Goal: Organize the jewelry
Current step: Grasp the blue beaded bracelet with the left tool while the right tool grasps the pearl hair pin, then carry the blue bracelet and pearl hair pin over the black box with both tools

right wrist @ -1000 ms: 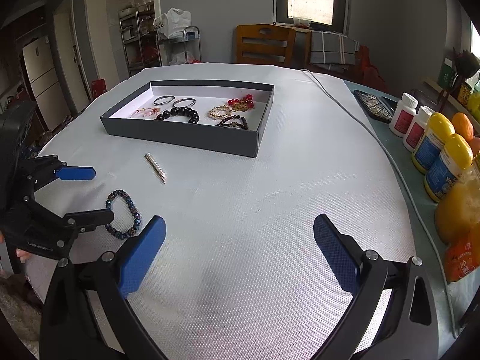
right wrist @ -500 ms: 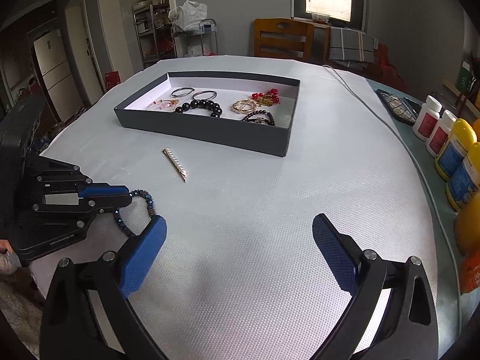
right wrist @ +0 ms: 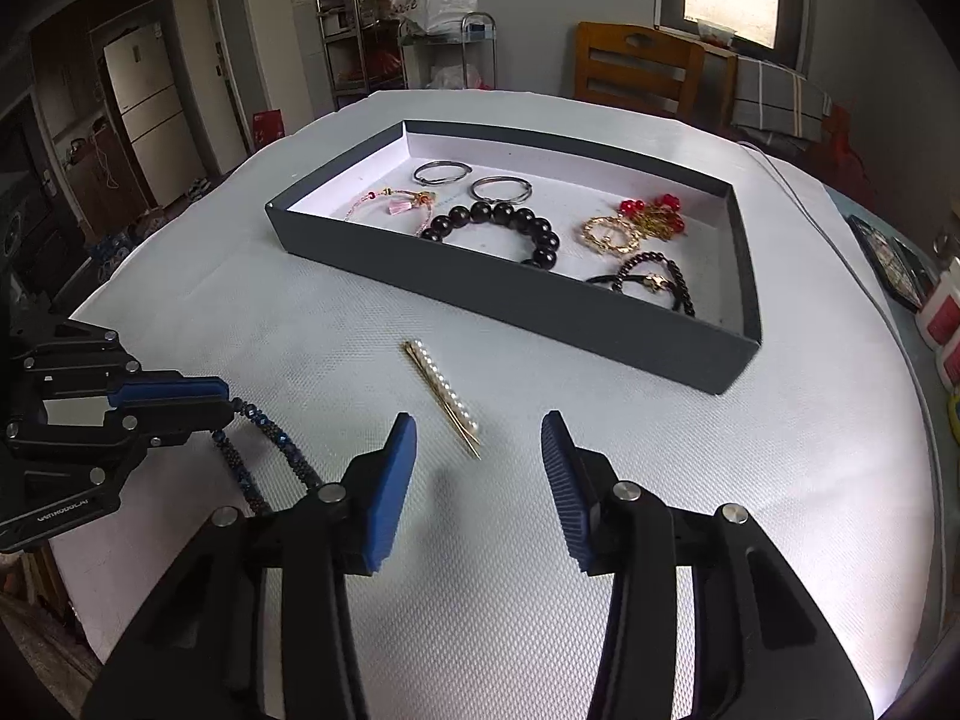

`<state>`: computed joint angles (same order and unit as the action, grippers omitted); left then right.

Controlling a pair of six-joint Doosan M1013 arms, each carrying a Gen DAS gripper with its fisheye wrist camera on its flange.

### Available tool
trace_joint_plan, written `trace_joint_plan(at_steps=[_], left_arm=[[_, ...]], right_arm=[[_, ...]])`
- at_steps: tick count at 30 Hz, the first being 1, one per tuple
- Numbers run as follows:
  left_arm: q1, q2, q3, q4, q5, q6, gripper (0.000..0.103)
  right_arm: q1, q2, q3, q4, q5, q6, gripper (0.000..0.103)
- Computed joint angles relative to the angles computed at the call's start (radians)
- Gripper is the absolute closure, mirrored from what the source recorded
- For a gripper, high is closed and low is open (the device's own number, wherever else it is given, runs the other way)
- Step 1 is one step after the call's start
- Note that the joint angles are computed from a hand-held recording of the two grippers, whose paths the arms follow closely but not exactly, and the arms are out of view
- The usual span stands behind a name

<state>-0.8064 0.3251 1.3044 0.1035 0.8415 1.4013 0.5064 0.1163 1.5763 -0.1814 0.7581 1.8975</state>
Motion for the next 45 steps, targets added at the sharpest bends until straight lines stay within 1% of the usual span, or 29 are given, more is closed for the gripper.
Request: trace_joint_plan(at_steps=[2,5,9,10,11,13,15,20,22,26,32,39,42,45], left_arm=[[0.005,-0.002,0.003,0.0,-0.001,-0.009,0.096],[0.009,-0.005,0.008,0.001,-0.003,-0.012,0.096],[0.013,-0.009,0.013,-0.001,-0.007,-0.012,0.096],[0.014,-0.008,0.013,-0.002,-0.007,-0.012,0.096],[0.015,-0.008,0.014,-0.004,-0.008,-0.011,0.096],[0.017,-0.007,0.013,-0.01,-0.008,-0.007,0.096],[0.017,-0.007,0.013,-0.012,-0.009,-0.004,0.096],[0.016,-0.012,0.014,-0.018,-0.016,0.007,0.096],[0.014,-0.016,0.013,-0.01,-0.02,0.006,0.096],[0.012,-0.02,0.002,0.005,-0.021,0.012,0.096],[0.012,-0.026,-0.025,0.053,-0.029,0.005,0.096],[0.016,-0.005,-0.089,0.165,-0.044,-0.027,0.096],[0.029,0.016,-0.135,0.162,-0.047,-0.017,0.096],[0.042,0.05,-0.195,0.129,-0.039,0.015,0.096]], right_arm=[[0.001,0.023,-0.023,0.002,0.017,-0.016,0.06],[0.004,0.046,-0.044,0.001,0.037,-0.032,0.066],[0.006,0.064,-0.061,0.005,0.053,-0.051,0.068],[0.006,0.064,-0.06,0.009,0.048,-0.055,0.07],[0.005,0.066,-0.062,0.017,0.047,-0.062,0.072],[0.004,0.067,-0.063,0.035,0.044,-0.086,0.088],[0.003,0.068,-0.063,0.059,0.04,-0.11,0.095],[0.005,0.069,-0.069,0.057,0.047,-0.095,0.096],[0.003,0.065,-0.065,0.06,0.038,-0.09,0.096],[-0.002,0.044,-0.052,0.07,0.015,-0.089,0.096],[-0.013,0.015,-0.043,0.046,-0.005,-0.066,0.096],[-0.031,0.006,-0.063,-0.021,-0.028,-0.022,0.096],[-0.043,0.011,-0.076,-0.049,-0.034,0.008,0.096],[-0.057,0.019,-0.09,-0.054,-0.036,0.02,0.096]])
